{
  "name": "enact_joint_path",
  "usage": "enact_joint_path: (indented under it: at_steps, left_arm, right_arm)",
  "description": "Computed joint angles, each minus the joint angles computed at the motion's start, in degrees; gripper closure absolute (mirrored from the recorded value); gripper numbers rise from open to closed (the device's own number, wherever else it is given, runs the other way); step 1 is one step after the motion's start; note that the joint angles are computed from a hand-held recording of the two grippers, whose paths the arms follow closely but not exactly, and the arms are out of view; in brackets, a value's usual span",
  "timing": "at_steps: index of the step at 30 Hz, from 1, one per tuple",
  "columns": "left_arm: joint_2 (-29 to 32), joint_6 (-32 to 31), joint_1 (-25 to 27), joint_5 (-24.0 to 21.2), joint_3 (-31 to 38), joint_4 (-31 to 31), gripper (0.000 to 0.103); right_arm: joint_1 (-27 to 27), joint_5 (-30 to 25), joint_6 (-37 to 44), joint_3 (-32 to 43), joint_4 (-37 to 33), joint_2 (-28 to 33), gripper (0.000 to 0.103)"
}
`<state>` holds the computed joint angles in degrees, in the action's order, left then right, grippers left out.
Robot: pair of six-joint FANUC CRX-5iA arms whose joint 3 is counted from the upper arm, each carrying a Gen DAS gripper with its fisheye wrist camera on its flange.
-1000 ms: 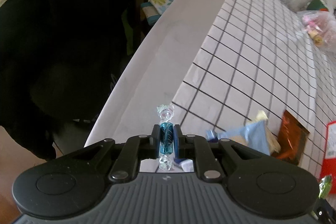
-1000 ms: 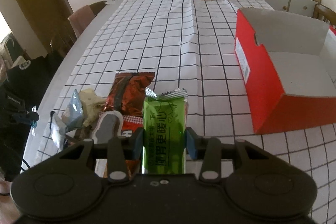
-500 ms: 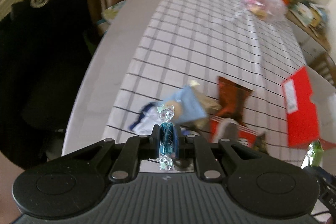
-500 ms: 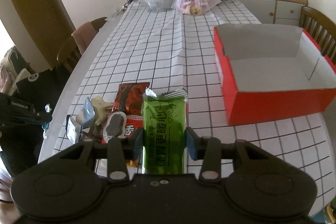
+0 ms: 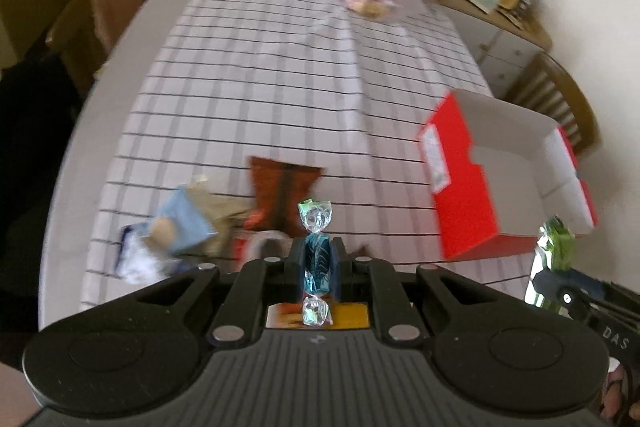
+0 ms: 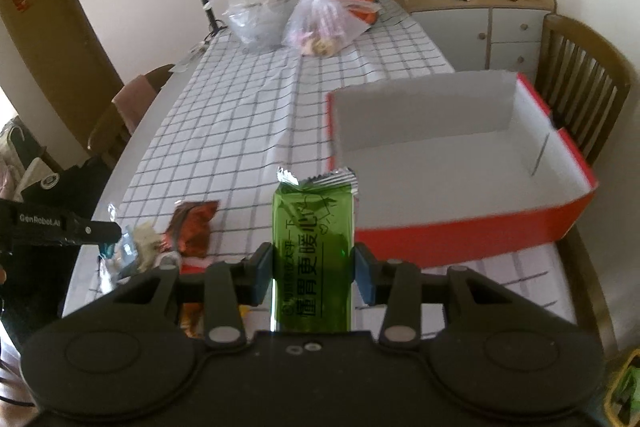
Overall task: Organize snacks
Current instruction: 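Carry the candy and green bar into the red box and release both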
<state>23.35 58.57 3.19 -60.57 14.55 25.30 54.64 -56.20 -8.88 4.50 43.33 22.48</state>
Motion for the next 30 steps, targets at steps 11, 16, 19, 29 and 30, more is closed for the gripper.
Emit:
enact_joint_path:
  at_steps: [11, 16, 19, 29, 30]
  left_arm:
    - [3.6, 7.2, -10.9, -1.1, 6.6, -2.8, 0.091]
    - [7.0, 12.3, -15.3, -3.2, 12.5, -5.8, 0.091]
    - [9.3, 14.9, -17.1, -4.5, 16.4, -7.1, 0.091]
    - [19.5, 20.2, -22.1, -10.2, 32.3, -10.9, 0.091]
    - [20.5, 20.9, -22.5, -10.8, 33.9, -11.6, 0.091]
  right_arm:
    - [-7.0, 5.4, 6.2, -9.5, -2.1, -7.5, 0.062]
    - [-10.6, 7.7, 10.1, -11.1, -3.9, -8.8, 0.062]
    - [-12.5, 8.7, 12.7, -11.5, -5.1, -8.9, 0.062]
    - [-18.1, 10.3, 22.5, -8.5, -10.5, -5.8, 0.062]
    - [-18.6, 10.7, 23.3, -8.3, -11.0, -5.5, 0.062]
